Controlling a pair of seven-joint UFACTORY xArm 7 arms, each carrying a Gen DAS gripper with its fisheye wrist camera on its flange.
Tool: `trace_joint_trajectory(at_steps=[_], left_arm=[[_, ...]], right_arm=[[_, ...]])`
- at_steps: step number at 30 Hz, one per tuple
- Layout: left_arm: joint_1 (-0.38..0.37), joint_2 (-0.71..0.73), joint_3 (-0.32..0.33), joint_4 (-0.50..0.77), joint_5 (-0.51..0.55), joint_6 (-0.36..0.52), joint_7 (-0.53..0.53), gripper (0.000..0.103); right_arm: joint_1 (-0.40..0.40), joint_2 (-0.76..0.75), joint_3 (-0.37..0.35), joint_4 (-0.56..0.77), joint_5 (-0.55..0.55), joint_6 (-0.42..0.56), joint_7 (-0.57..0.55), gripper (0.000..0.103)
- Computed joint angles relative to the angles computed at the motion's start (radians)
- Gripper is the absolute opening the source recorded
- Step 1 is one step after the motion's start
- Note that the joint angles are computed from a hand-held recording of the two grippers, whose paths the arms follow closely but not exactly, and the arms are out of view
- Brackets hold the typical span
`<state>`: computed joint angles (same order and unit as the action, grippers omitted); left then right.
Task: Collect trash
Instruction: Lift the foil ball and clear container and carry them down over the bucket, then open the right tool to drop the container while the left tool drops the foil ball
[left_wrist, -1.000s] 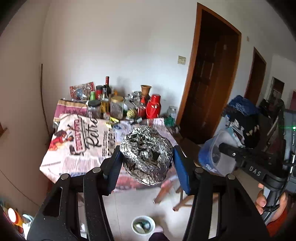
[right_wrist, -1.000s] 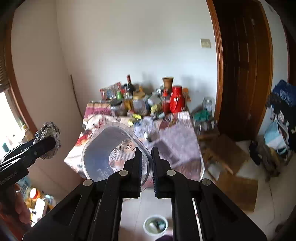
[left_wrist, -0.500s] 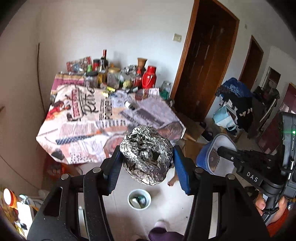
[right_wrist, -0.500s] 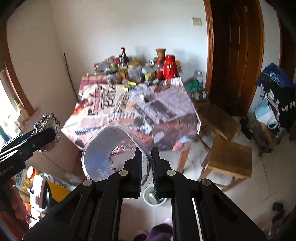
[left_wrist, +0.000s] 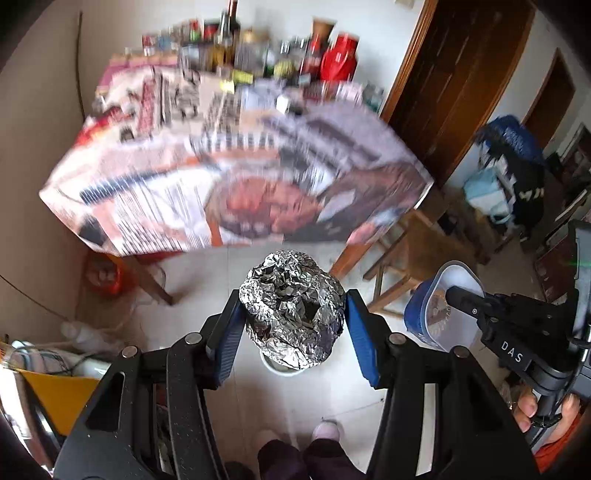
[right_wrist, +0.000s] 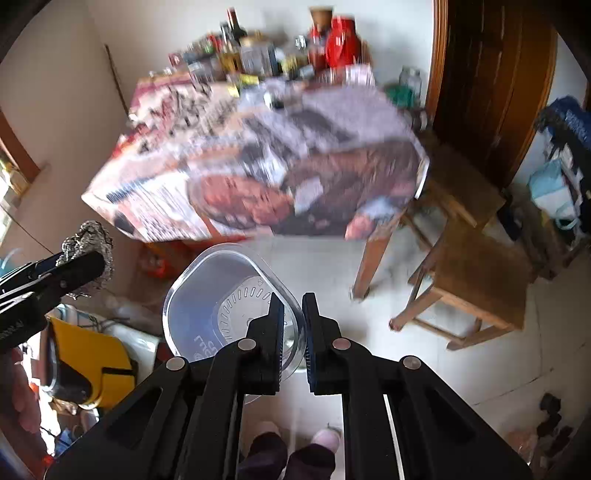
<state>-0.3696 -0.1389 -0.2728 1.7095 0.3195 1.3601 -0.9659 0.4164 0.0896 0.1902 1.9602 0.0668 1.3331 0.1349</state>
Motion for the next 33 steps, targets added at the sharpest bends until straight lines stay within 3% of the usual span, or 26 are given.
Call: trace_joint_trajectory(at_steps=[11, 22, 23, 24, 25, 27, 33], left_arm=[[0.033, -0.013, 0.065, -0.504, -0.185, -0.351, 0.003, 0.053], [0.054, 0.026, 0.089, -0.779, -0.258, -0.584, 0.000, 0.053], [0.055, 0.034, 0.091, -0.797, -0.263, -0.607, -0.002, 0.053], [0.055, 0.044, 0.091, -0.803, -0.266, -0.621, -0.002, 0.053], [0.054, 0.055, 0.093, -0.813, -0.273, -0.639, 0.000, 0.053], [0.051, 0.079, 0.094, -0.815, -0.285, -0.663, 0.006, 0.053], [0.029, 0.176, 0.094, -0.763, -0.347, -0.722, 0.069, 0.053]], right_arm=[[-0.012, 0.065, -0.004, -0.321, 0.013, -0.168, -0.062, 0.009], [0.024, 0.229, -0.001, -0.438, -0.021, -0.365, -0.047, 0.010], [0.028, 0.249, -0.001, -0.424, -0.023, -0.356, -0.046, 0.011], [0.029, 0.270, 0.001, -0.412, -0.018, -0.338, -0.048, 0.019], [0.029, 0.291, 0.002, -0.394, -0.012, -0.313, -0.053, 0.034], [0.020, 0.311, 0.007, -0.394, 0.019, -0.296, -0.068, 0.047], [0.014, 0.278, -0.009, -0.428, 0.016, -0.292, -0.059, 0.047]])
